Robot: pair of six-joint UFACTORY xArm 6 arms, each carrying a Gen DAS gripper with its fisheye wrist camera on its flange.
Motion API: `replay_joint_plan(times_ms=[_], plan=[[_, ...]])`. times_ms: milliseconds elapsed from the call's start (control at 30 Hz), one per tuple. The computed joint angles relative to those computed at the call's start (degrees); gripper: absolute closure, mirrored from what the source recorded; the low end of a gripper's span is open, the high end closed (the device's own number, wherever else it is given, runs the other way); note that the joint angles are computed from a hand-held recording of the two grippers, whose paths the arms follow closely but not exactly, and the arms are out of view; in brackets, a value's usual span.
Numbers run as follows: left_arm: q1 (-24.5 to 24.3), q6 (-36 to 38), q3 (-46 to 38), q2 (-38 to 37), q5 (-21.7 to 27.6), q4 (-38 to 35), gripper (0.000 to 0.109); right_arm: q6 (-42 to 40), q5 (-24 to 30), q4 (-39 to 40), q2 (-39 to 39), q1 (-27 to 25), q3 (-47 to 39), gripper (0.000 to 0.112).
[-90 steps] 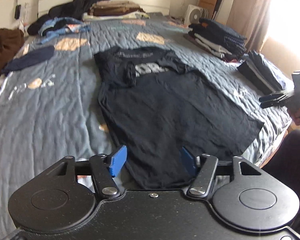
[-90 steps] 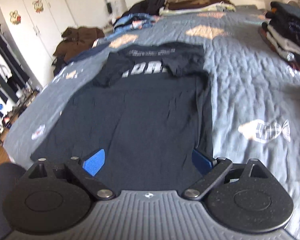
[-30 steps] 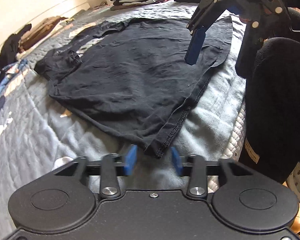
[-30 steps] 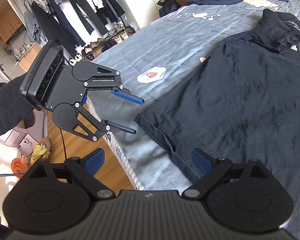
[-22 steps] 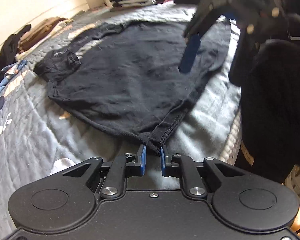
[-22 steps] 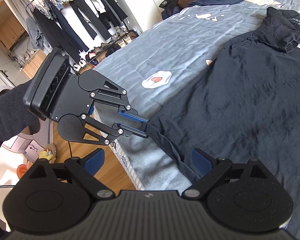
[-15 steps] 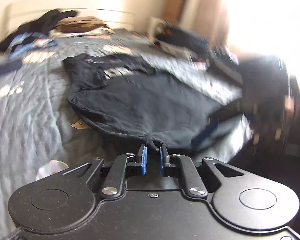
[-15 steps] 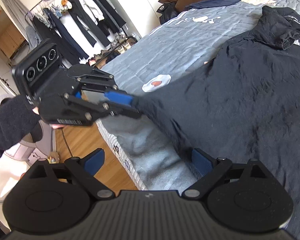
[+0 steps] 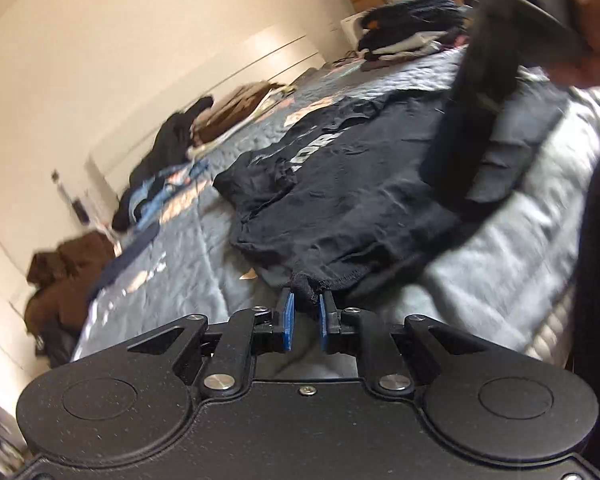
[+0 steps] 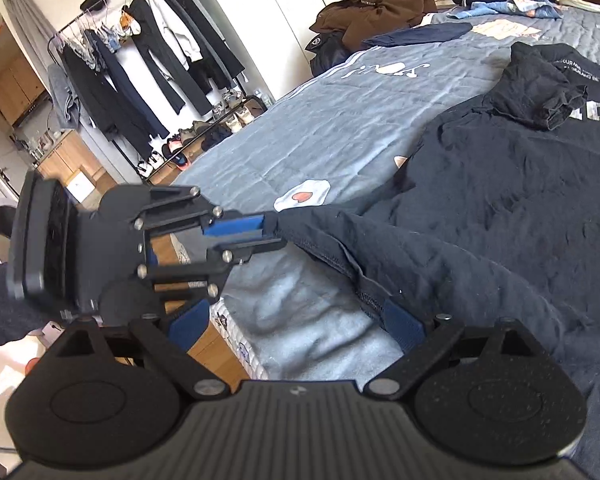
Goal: Fold clothes
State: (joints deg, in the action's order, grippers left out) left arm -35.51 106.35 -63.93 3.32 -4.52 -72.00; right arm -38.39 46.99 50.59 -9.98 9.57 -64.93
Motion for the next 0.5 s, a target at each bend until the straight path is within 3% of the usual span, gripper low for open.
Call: replay_joint_plan(times_ms=[67,100,167,300,400,500], plan=[[0.3,2.0,3.7,-2.5,2.2,0.7,0.096,-0.1,0.3,0.7,-0.4,-0.3,0.4,0.018],[0.6,0.9,5.8,-3.9,3.5,3.2,0.105,-0.1,0.5,1.1,-0.6,-0.5,0.6,0.018],[2.9,-5.2,10.0,-7.2,10.9,12.4,0.109,0.0,0.6,1.3,-1.1,-0.7,1.1,0.018],[5.9,-10.4,13.8,-11.9,21.3,20.3,0.109,0.2,0.6,1.9,-1.5,-0.9,1.4,0.018],[9.3,-17.9,10.1,-11.0,28.3,20.6,0.108,0.3,0.9,1.7,-1.6,-0.8,1.5,0.018],[12.2,-25.8,1.5,-6.3,32.2,20.3,0.108,0.7,0.8,1.0,-1.7,-0.8,1.6,0.018]])
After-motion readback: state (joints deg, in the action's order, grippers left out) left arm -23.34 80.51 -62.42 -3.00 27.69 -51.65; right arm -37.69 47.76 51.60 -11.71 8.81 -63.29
